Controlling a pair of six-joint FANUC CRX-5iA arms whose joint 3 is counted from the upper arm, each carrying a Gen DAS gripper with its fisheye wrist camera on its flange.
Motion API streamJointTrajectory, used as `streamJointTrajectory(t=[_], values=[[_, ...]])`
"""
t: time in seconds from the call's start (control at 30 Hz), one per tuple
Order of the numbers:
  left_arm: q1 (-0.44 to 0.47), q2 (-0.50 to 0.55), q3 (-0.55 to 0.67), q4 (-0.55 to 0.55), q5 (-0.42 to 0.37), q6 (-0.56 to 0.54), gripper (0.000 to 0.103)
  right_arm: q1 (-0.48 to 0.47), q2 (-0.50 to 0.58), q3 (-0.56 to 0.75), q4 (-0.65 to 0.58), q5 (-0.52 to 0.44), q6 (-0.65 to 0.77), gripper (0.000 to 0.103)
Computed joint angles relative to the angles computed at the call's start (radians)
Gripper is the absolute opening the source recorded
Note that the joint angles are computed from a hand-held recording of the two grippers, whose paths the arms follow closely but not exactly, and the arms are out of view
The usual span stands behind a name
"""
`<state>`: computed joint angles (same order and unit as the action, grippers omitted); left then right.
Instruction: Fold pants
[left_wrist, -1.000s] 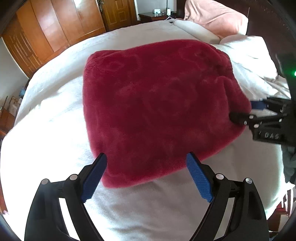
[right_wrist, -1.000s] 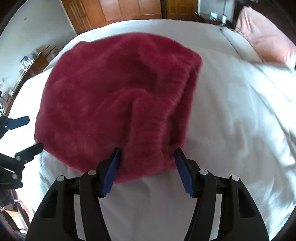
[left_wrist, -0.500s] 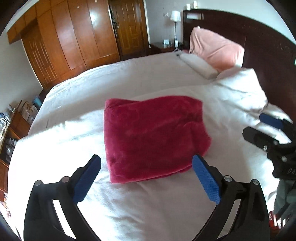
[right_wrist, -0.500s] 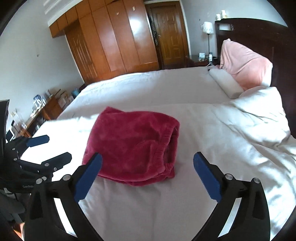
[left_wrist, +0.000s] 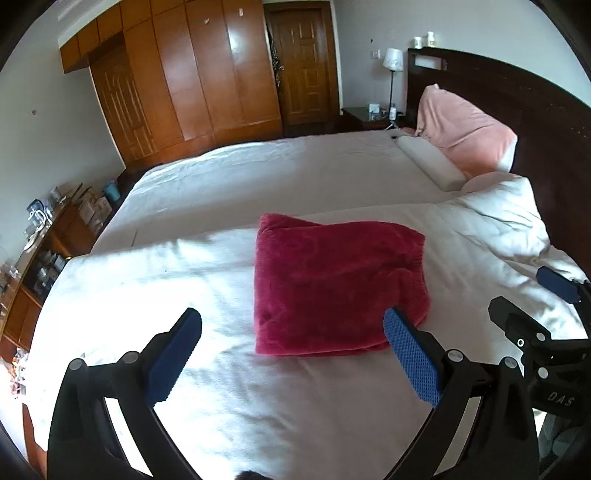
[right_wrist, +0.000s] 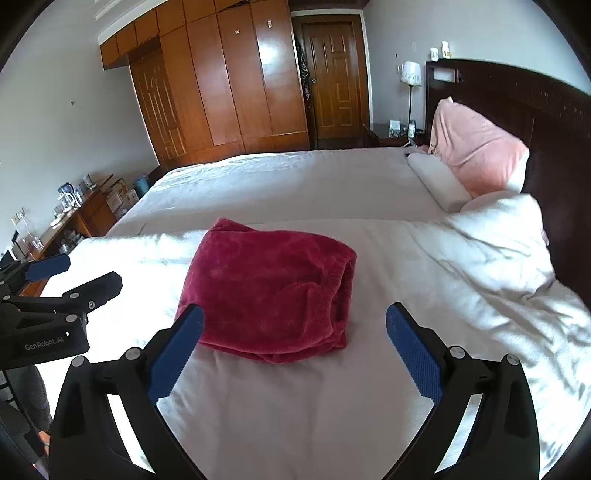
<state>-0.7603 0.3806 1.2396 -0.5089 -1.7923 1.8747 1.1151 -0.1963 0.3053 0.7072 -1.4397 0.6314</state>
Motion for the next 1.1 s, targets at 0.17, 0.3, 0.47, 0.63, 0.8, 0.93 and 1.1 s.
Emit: streamJointTrajectory(t=[0.17, 0.3, 0.47, 0.63, 0.8, 0.93, 1.1], values=[[0.028, 0.011, 0.025, 0.019, 0.006, -0.015, 0.098, 0.001, 0.031, 0.034, 0.014, -0.012, 0.011, 0.1], [0.038, 0.045, 0.079, 0.01, -0.018, -0.043, 0.098, -0.009, 0.069, 0.075, 0.024, -0.036, 0.034, 0.1], [0.075, 0.042, 0.06, 0.067, 0.011, -0.054, 0.098, -0.022, 0.102, 0.116, 0.026, -0.055, 0.037, 0.1], [0.106, 0.043, 0.044, 0.107, 0.027, -0.07, 0.098, -0.028, 0.128, 0.142, 0.022, -0.071, 0.045, 0.1], [0.133, 0.058, 0.055, 0.148, 0.021, -0.081, 0.098, -0.038, 0.161, 0.178, 0.012, -0.093, 0.058, 0.1], [0.152, 0.068, 0.055, 0.175, 0.021, -0.103, 0.098, -0.043, 0.188, 0.211, 0.0, -0.113, 0.07, 0.1], [0.168, 0.057, 0.028, 0.19, 0.034, -0.115, 0.098, -0.037, 0.213, 0.234, 0.002, -0.13, 0.069, 0.1]])
